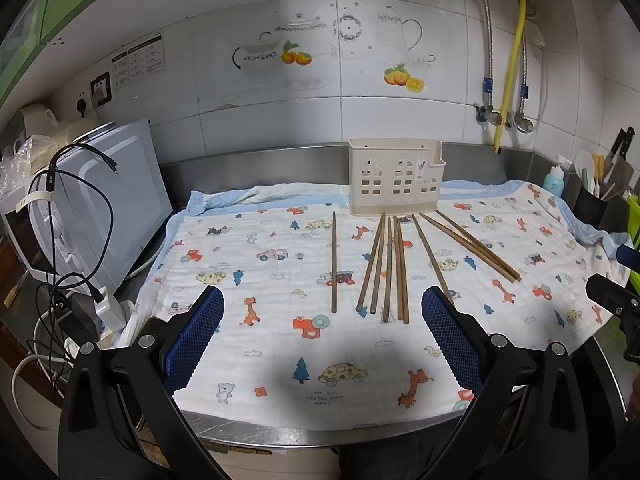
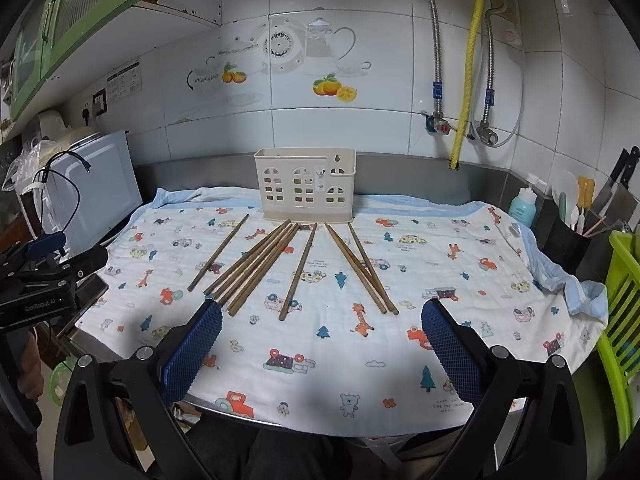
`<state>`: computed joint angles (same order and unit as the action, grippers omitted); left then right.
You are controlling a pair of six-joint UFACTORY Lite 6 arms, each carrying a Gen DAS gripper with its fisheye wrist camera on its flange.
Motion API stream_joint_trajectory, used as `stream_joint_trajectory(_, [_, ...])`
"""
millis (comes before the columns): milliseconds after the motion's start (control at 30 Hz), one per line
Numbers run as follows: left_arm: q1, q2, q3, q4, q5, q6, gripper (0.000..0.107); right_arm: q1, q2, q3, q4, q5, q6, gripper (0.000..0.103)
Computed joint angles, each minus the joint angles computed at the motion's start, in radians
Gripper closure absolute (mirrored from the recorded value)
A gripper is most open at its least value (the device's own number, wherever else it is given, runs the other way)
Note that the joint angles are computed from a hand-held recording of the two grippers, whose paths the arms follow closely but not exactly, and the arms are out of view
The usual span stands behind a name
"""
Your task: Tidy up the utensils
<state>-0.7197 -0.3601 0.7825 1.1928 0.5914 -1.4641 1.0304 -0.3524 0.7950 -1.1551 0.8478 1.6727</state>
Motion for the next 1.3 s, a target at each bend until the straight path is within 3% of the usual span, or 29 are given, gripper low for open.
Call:
stream_joint_trajectory(833, [0.176, 0.162, 0.045, 0.059, -0.189, -0.036, 0.010, -0.199, 0.060, -0.006, -0.034, -0.213, -0.041, 0.006])
stream_joint_trajectory(1100, [0.207, 0.253, 0.081, 0.138, -0.226, -0.099, 0.012, -0.326, 0.072, -0.043, -0.091, -0.349, -0.034, 0.006])
stream_joint_trajectory(1300, [0.268, 0.357, 0.147, 0.090, -0.326, -0.047, 0.015, -0.420, 0.085, -0.067, -0.127, -0.430, -0.052, 0.006])
